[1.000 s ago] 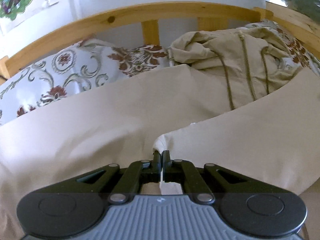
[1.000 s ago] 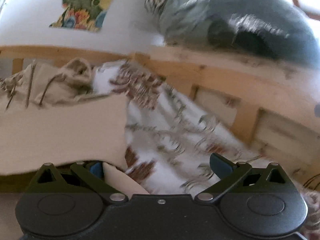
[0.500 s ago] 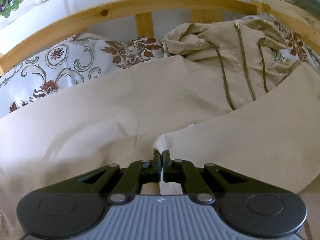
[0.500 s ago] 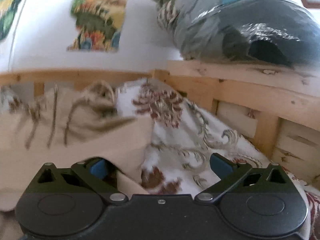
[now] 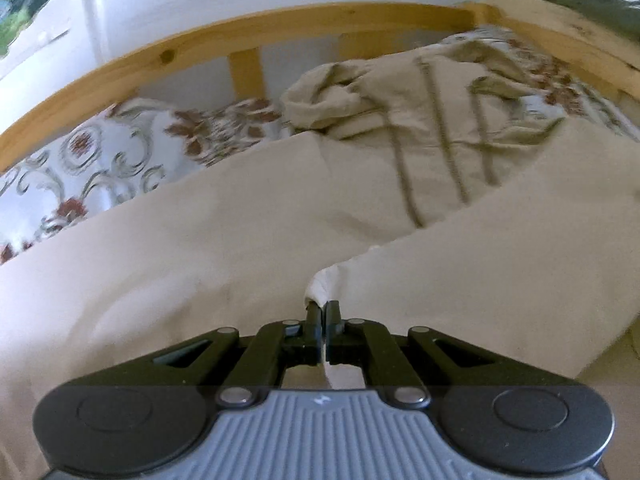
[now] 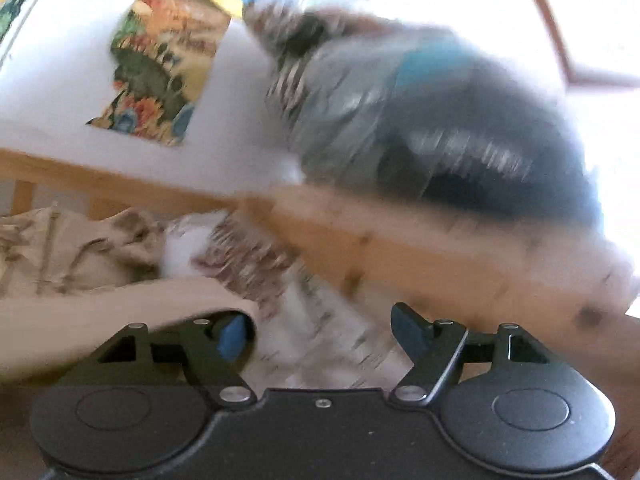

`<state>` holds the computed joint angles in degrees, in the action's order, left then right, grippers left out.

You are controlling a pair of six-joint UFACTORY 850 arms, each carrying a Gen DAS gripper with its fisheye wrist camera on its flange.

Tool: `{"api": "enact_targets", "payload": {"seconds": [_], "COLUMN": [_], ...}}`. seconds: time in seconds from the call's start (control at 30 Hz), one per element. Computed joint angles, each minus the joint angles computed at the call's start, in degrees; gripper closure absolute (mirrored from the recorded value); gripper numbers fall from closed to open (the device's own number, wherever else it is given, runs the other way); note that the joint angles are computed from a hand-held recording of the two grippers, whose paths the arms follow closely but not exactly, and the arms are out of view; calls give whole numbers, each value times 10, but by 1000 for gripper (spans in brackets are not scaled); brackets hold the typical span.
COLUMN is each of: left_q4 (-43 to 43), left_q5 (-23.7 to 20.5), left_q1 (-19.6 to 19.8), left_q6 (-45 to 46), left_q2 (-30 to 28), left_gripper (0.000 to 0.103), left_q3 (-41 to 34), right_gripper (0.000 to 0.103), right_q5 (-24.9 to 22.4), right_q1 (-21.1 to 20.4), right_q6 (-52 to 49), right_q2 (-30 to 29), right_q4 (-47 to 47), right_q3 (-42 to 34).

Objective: Fold large clothes

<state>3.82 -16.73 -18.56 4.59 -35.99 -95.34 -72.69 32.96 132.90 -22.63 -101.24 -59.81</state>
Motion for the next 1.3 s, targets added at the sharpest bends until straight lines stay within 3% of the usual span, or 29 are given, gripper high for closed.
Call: {"api": "enact_targets", "payload": {"seconds": [0.07,0.2,0.27,0.43,0.5,0.6,0.7,0.77,0.83,0.9,0.97,1.03,1.07,1.23,1.3], "left_q4": [17,100,117,115,112,104,13,13,20,62,69,39,38,12,5], "left_q5": [-5,4,5,7,6,10,12,6,-9,-27,-39,-51,-51,-49,-50], "left_q1": [6,11,11,7,5,3,1,-8,-14,-19,-20,-16,-15,-10,-9], "left_q6": [-36,-121,-137,-127,-124,-125,-46,-33,-27,-52,-50,-25,-24,-5,-5], "left_q2": [-4,-3,-3,-5,-7,-3,0,-4,-14,-28,-40,-46,-45,-41,-45], "left_gripper": [103,103,103,103,103,103,103,103,103,103,103,103,103,103,103], "left_q3": [-9,-10,-10,-10,-13,-11,-10,-15,-25,-35,-43,-47,-44,-30,-33], "right_gripper": [22,28,30,75,86,95,99,99,99,99,96,76,72,27,23], "right_q5": [100,167,163,136,151,151,72,18,1,18,67,119,132,152,176], "right_q1": [-15,-28,-28,-21,-19,-13,1,6,5,0,-11,-22,-25,-22,-25], "right_q6": [16,6,19,21,8,-20,-37,-50,-61,-84,-115,-161,-170,-191,-239], "right_q2": [10,-7,-10,-9,-9,-13,-13,-8,-5,-10,-11,-6,-2,38,53], "right_q4": [3,32,25,-6,-6,-1,-12,-22,-18,4,44,89,103,120,162], "right_q3": [4,-11,-8,-7,-8,-11,-8,-4,1,0,-3,-10,-9,15,17]}}
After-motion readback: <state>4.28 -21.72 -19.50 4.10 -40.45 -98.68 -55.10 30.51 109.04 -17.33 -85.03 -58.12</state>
